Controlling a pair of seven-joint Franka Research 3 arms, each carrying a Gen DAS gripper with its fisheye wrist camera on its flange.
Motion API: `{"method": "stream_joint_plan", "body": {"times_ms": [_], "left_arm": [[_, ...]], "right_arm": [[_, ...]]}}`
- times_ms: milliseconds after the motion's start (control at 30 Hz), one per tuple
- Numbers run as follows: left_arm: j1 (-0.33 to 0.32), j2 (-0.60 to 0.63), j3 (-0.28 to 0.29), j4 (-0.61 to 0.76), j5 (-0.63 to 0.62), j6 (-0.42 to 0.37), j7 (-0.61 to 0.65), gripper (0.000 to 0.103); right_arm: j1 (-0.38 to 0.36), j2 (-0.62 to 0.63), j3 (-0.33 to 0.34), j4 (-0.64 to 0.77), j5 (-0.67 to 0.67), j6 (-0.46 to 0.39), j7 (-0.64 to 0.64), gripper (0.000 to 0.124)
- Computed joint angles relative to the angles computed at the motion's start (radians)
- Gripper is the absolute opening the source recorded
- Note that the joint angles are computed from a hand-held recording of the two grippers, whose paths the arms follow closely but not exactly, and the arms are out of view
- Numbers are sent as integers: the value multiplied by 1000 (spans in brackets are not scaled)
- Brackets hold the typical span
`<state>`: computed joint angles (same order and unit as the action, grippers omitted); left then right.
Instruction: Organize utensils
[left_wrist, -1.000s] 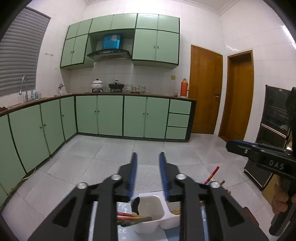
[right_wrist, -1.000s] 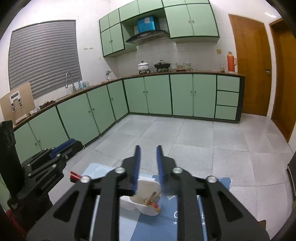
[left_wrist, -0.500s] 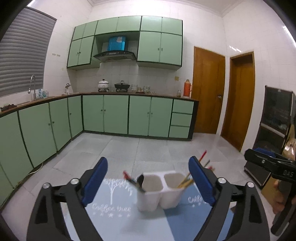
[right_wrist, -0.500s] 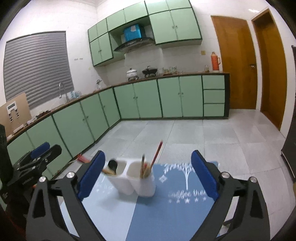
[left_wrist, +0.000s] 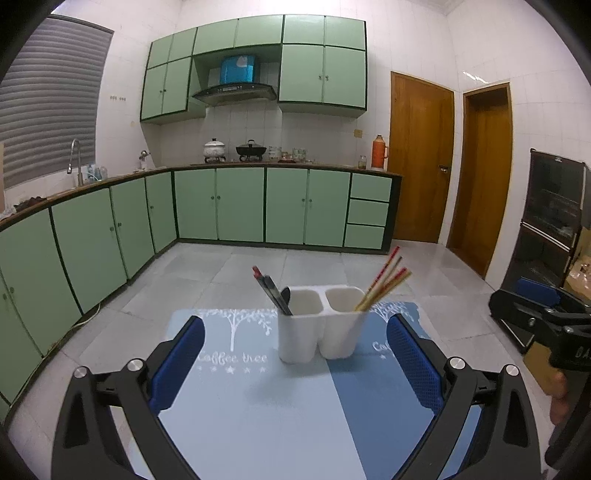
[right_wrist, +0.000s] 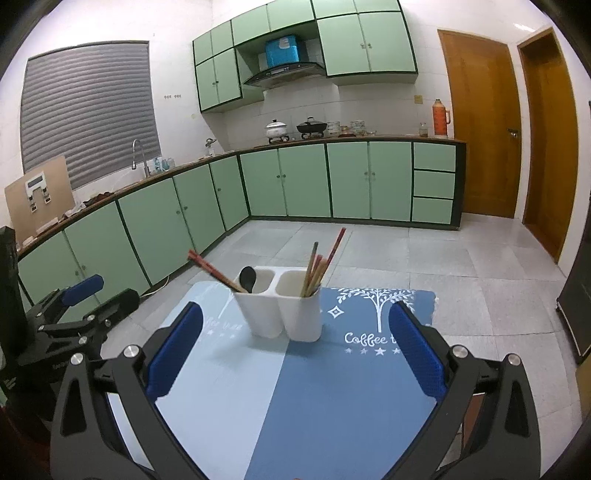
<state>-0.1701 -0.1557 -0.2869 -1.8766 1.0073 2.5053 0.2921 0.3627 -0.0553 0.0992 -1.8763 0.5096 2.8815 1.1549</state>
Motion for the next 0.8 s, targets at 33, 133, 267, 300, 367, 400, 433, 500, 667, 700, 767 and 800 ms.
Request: {"method": "stream_joint_plan", "body": {"times_ms": [33,133,267,300,367,400,433,500,667,700,767,800], "left_arm": [[-4,-8,0,-9,-9,1,5,97],[-6,-36,-8,-32,-12,2,-4,97],[-1,-70,-22,-56,-15,5,-20,97],[1,-77,-27,-61,-14,2,-21,97],[4,-89,-36,-68,-11,-6,-23,97],[5,-96,-39,-72,-10,-9,-24,97],[6,-103,-42,-76,-11,-12,-25,97],[8,-113,-48,-83,-12,-19,-25,97],[11,-135,-63,-99,-14,-33,-34,97],[12,-139,-66,-102,-13,-36,-36,97],[13,-145,-70,-106,-15,-40,-38,97],[13,-147,-70,-106,-17,-41,-37,97]], "right_arm": [[2,-10,2,-13,0,5,-2,98],[12,-45,1,-53,22,15,-20,98],[24,-73,-5,-76,44,7,-23,98],[25,-80,-7,-82,46,6,-25,98],[29,-95,-8,-93,48,6,-26,98],[32,-102,-10,-100,52,7,-29,98],[35,-111,-11,-110,56,10,-33,98],[38,-124,-12,-121,56,13,-34,98],[51,-143,-21,-135,68,14,-51,98],[53,-148,-21,-139,69,14,-53,98],[52,-149,-18,-140,60,16,-48,98],[52,-151,-17,-141,57,15,-46,98]]}}
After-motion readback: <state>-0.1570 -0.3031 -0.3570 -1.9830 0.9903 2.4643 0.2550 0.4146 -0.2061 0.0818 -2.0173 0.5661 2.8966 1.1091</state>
